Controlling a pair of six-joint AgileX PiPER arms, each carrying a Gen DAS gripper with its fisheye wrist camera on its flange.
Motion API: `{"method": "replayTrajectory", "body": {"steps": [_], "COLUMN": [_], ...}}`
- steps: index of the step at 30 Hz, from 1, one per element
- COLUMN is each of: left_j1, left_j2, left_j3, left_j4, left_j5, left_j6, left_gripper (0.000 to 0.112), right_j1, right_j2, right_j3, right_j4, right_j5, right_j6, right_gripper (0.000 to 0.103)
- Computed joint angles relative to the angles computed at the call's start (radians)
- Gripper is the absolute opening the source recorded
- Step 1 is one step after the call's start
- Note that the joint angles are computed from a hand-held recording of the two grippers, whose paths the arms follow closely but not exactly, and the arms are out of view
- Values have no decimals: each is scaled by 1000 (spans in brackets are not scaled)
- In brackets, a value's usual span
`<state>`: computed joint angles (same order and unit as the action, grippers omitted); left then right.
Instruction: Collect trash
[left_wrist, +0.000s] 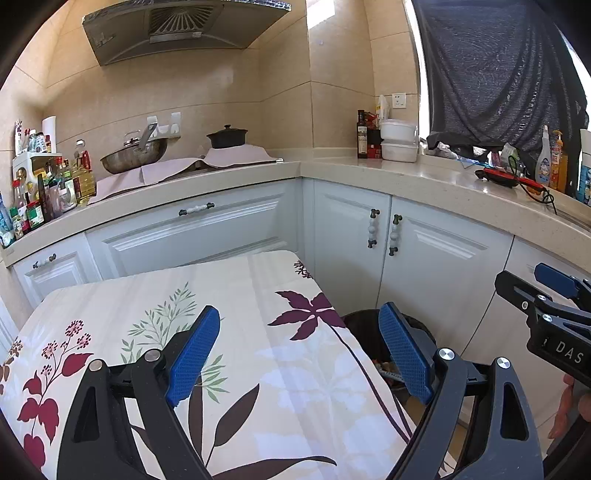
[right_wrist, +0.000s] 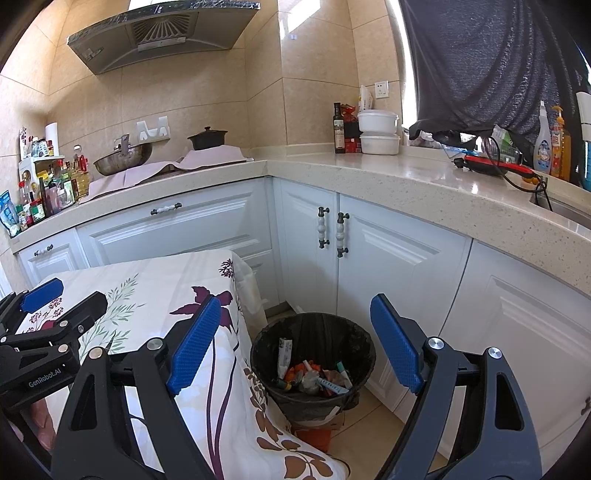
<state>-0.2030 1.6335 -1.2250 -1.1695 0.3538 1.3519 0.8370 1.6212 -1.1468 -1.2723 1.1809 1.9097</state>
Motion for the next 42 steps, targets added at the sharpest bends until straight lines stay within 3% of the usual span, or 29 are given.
{"method": "replayTrajectory", "body": {"steps": [24,31,34,42], "left_j1": [12,14,6,42], "left_j2": [-3,-1,-1,29], "left_j3": [1,1,7,-22], "left_j4": [6,15,16,27], "left_j5": [17,21,-11,17], "left_j6": [-17,-11,-16,-35], "left_gripper": [85,85,86,86], "right_j1": [8,3,1,-12], "right_j2": [11,18,25,51], "right_j3": [-11,-15,-24,-59], "right_j4": [0,1,3,11], "right_j5": [11,-3,-7,-33], "right_j6": [-2,-8,-17,-47], "right_gripper": [81,81,81,81]}}
